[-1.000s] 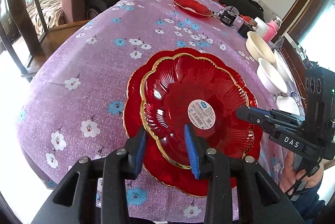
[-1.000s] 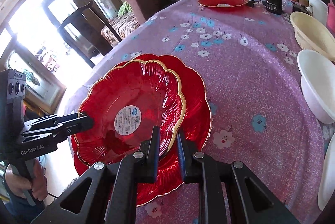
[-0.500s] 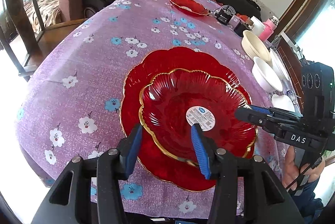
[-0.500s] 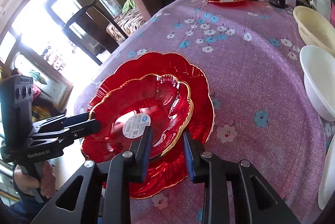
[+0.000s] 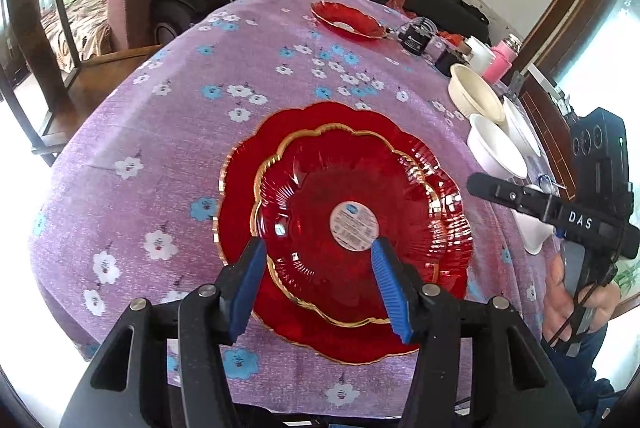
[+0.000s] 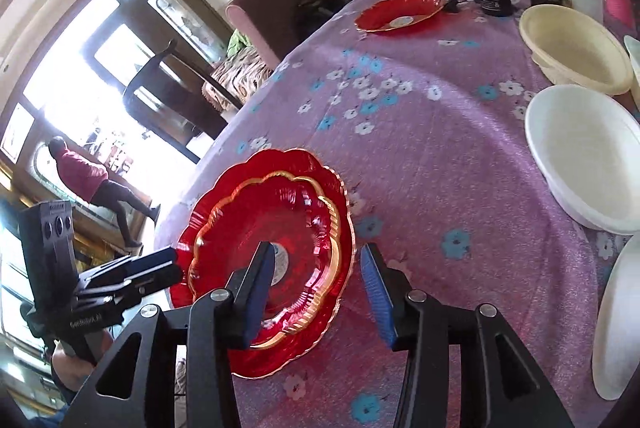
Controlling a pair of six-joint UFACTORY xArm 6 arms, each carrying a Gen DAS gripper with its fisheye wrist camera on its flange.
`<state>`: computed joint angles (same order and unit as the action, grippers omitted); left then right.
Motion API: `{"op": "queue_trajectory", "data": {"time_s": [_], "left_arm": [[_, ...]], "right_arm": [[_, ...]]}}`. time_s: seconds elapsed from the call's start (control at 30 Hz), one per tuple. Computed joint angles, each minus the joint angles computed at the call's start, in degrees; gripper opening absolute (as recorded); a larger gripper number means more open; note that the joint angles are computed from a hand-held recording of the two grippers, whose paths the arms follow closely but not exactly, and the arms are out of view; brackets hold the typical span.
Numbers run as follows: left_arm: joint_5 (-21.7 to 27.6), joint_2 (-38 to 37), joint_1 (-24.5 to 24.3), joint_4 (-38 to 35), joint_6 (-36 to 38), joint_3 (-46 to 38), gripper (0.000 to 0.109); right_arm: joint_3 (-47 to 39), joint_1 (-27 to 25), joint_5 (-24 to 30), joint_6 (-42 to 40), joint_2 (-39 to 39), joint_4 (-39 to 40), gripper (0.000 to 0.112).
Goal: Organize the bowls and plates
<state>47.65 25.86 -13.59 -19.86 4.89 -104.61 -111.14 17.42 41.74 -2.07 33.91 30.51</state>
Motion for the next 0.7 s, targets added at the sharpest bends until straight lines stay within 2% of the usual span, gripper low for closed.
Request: {"op": "queue_trajectory", "data": {"time_s": [0.7], "left_arm": [[1.7, 1.2, -2.4, 0.3, 0.5, -2.4, 0.054]], "right_arm": [[2.0, -1.3, -3.0, 0.2, -0.7, 3.0, 0.049]]}}
